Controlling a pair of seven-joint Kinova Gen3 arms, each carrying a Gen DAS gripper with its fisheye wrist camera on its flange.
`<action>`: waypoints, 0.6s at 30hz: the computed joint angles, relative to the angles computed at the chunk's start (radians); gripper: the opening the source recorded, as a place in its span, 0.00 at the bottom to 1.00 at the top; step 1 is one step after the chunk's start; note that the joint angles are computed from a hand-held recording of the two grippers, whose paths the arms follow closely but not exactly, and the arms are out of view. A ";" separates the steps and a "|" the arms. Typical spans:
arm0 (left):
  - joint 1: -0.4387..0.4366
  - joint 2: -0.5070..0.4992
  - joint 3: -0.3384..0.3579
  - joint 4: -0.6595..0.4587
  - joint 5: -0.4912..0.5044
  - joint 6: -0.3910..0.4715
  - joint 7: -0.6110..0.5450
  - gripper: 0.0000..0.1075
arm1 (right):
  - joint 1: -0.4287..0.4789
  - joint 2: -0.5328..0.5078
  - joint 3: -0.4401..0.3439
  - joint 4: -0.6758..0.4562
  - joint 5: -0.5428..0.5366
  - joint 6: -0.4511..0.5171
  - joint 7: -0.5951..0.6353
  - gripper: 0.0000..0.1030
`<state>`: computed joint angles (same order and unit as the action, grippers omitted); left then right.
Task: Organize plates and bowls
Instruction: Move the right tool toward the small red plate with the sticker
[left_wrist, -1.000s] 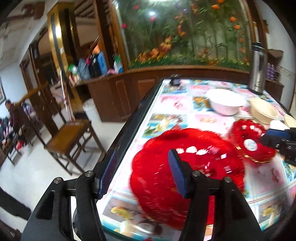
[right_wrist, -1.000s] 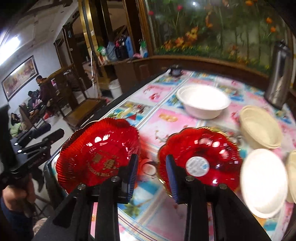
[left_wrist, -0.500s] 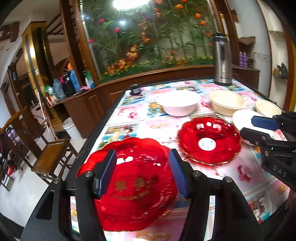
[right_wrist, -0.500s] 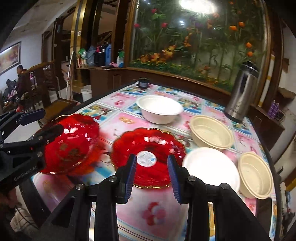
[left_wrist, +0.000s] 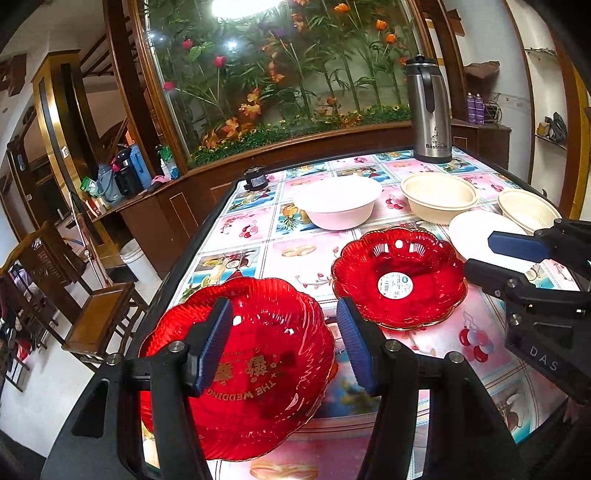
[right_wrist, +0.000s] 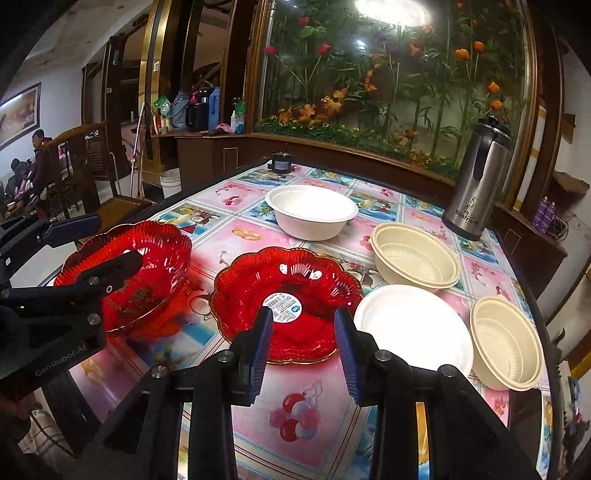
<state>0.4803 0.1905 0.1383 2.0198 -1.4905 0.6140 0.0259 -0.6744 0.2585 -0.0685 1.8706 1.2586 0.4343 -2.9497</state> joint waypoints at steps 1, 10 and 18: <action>0.000 0.000 0.000 0.000 -0.001 0.000 0.000 0.53 | 0.000 0.001 -0.001 -0.001 -0.001 0.000 0.003 0.35; -0.005 0.000 -0.004 -0.001 0.009 -0.013 -0.012 0.53 | -0.006 0.008 -0.004 -0.005 -0.009 0.006 0.011 0.35; -0.008 0.001 -0.006 -0.001 0.007 -0.018 -0.014 0.53 | -0.015 0.018 0.007 -0.017 -0.042 -0.002 0.046 0.35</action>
<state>0.4718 0.1918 0.1322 2.0191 -1.4836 0.5960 0.0120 -0.6893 0.2766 -0.0614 1.8538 1.2169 0.4327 -2.9034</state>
